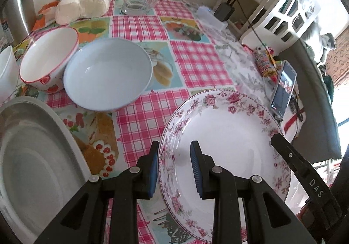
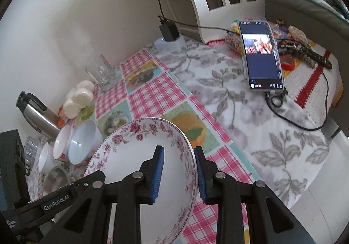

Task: Organize plates and bowls
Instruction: 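Carry the floral plate with both tools toward the steel basin, then lower the floral plate into the steel basin with both tools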

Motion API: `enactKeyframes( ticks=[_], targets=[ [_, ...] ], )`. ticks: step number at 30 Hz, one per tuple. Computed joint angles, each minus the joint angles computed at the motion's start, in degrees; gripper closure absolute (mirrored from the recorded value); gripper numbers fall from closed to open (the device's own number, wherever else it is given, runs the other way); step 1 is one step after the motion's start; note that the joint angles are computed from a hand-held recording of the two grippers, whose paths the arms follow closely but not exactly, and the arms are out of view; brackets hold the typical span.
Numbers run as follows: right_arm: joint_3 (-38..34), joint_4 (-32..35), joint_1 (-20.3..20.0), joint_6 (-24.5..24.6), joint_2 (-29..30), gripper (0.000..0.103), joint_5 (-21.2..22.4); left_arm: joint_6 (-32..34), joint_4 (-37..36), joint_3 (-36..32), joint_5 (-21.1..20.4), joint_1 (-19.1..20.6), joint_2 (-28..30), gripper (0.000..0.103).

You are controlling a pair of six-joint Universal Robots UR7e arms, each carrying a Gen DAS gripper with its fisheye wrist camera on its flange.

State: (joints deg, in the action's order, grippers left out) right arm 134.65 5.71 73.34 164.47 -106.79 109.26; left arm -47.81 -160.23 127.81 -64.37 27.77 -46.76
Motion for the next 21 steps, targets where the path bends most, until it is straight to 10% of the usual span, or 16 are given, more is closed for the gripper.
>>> enactKeyframes(
  ticks=[21],
  targets=[
    [-2.81, -6.29, 21.41, 7.98, 15.04, 0.073, 14.35, -0.25, -0.9, 9.22, 4.11, 1.61, -15.43, 0.074]
  ],
)
